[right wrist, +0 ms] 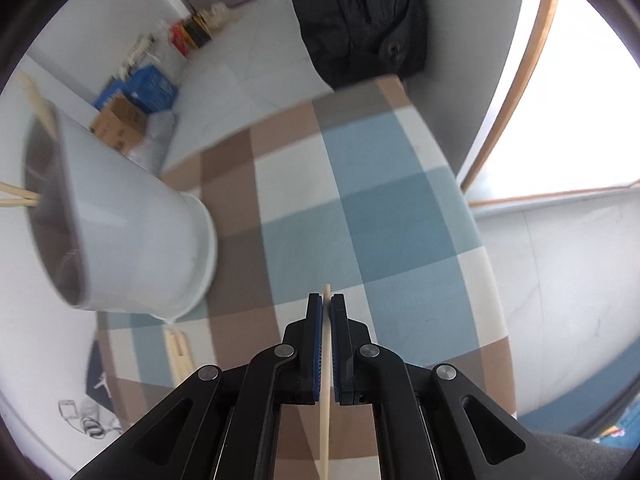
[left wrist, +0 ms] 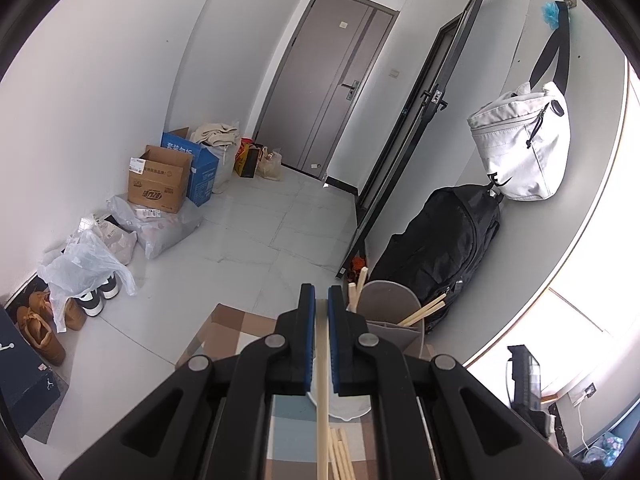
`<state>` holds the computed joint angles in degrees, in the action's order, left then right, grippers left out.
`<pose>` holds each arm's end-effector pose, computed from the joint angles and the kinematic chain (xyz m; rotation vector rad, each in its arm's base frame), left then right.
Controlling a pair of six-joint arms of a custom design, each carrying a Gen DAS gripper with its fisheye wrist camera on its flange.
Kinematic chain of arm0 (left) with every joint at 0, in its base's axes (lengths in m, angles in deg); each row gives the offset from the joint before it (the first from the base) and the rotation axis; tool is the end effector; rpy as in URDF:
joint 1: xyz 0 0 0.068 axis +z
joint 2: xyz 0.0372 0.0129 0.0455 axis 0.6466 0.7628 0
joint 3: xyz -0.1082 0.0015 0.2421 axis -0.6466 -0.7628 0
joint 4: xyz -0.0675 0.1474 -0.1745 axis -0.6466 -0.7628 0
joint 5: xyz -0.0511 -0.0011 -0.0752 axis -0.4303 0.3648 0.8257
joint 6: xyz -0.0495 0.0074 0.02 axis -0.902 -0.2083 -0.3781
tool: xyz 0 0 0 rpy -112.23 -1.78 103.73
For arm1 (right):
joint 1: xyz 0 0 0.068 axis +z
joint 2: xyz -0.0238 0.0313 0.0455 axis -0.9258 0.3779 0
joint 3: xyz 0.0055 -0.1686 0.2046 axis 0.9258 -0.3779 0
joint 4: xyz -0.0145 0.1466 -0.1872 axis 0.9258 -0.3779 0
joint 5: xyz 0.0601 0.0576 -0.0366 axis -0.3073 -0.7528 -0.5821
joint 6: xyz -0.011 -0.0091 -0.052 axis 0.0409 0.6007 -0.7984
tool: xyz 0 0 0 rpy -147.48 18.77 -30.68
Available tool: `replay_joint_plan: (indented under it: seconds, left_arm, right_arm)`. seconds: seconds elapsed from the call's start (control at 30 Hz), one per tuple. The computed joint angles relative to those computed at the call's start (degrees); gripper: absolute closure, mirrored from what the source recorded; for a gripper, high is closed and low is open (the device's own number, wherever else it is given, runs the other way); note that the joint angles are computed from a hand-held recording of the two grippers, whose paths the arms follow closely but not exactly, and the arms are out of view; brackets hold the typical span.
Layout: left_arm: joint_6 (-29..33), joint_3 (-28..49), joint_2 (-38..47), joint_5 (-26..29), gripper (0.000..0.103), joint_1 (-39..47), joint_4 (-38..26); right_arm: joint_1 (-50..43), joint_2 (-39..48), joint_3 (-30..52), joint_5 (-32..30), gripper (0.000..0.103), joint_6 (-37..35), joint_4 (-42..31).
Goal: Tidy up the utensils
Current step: 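Lift both grippers with their chopsticks toward the white holder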
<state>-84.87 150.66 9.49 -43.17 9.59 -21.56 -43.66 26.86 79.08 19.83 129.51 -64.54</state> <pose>0.2562 -0.1555 0.3619 0.1820 2.0840 -0.6736 0.2267 0.0955 0.2536 0.8136 2.6023 0.2035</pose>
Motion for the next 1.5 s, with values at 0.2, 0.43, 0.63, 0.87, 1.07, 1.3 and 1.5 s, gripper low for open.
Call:
replay_joint_plan:
  seconds: [0.2,0.43,0.63,0.87,1.07,1.3,1.5]
  left_arm:
    - [1.34,3.14,1.28,-2.59,0.101,-3.65,-0.13]
    - [2.15,8.6,3.93,-5.5,0.101,-6.98,-3.26]
    - [2.87,12.71,6.32,-7.87,0.101,-8.32,-4.64]
    - [3.5,19.24,9.98,-8.15,0.101,-8.89,-6.05]
    - [5.67,27.31,15.26,-6.8,0.101,-8.4,-4.46]
    - [6.95,38.49,24.05,-7.14,0.101,-6.62,-4.17]
    - [7.69,39.13,27.87,-8.41,0.101,-6.37,0.17]
  right_arm:
    - [6.71,-12.4,-2.39,9.31,0.1,-0.62,0.68]
    - [14.87,-14.29,2.23,17.07,0.1,-4.01,1.49]
    - [15.91,-13.5,5.71,18.61,0.1,-8.47,4.74]
    - [13.76,-13.21,9.12,16.49,0.1,-12.87,8.44]
    - [10.8,-8.13,24.05,14.53,0.1,-18.84,4.22]
    - [3.05,3.37,43.59,7.93,0.1,-25.47,1.48]
    - [-0.9,9.67,48.85,4.37,0.1,-27.47,3.85]
